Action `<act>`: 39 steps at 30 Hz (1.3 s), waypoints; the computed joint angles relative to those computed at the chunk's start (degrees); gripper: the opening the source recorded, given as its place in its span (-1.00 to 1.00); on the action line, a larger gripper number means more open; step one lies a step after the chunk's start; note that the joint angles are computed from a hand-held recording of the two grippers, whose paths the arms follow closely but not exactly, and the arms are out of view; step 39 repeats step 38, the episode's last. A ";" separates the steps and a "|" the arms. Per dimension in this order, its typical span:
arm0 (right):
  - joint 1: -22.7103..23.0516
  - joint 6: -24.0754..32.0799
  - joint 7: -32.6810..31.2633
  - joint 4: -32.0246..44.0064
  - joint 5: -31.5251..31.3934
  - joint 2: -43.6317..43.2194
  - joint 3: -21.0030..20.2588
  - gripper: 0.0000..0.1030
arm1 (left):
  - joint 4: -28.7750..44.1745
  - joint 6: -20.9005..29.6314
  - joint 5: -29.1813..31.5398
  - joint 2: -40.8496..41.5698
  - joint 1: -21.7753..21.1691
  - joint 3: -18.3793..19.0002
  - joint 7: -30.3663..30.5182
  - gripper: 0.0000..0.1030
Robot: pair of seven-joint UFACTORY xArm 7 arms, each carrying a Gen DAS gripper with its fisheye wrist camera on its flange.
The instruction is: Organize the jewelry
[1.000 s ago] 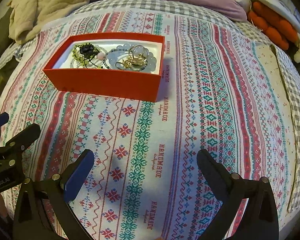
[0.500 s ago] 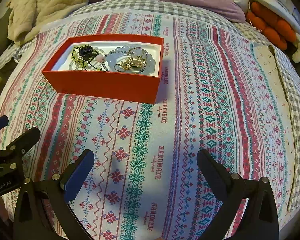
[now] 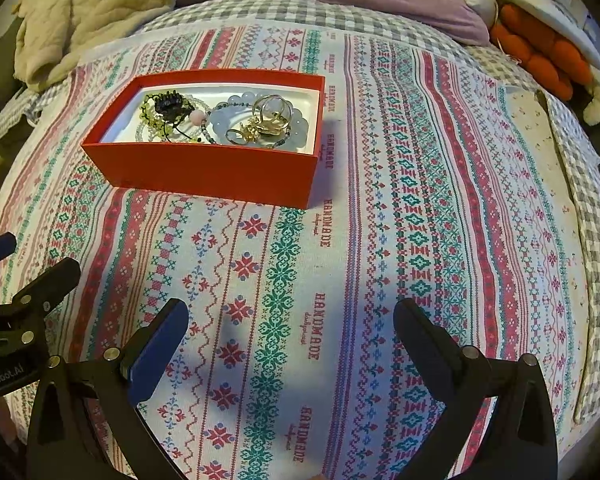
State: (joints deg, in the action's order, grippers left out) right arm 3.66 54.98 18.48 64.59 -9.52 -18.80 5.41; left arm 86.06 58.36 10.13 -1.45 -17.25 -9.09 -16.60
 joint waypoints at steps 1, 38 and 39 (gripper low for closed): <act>0.00 -0.06 0.02 -0.07 -0.03 -0.02 -0.01 1.00 | -0.03 -0.02 0.04 -0.03 -0.01 0.01 -0.01 0.99; -0.41 -3.44 3.39 -2.61 -2.37 -0.51 0.89 1.00 | -5.62 -5.71 3.96 -1.25 -0.08 -0.04 -3.13 0.99; -0.41 -3.44 3.39 -2.61 -2.37 -0.51 0.89 1.00 | -5.62 -5.71 3.96 -1.25 -0.08 -0.04 -3.13 0.99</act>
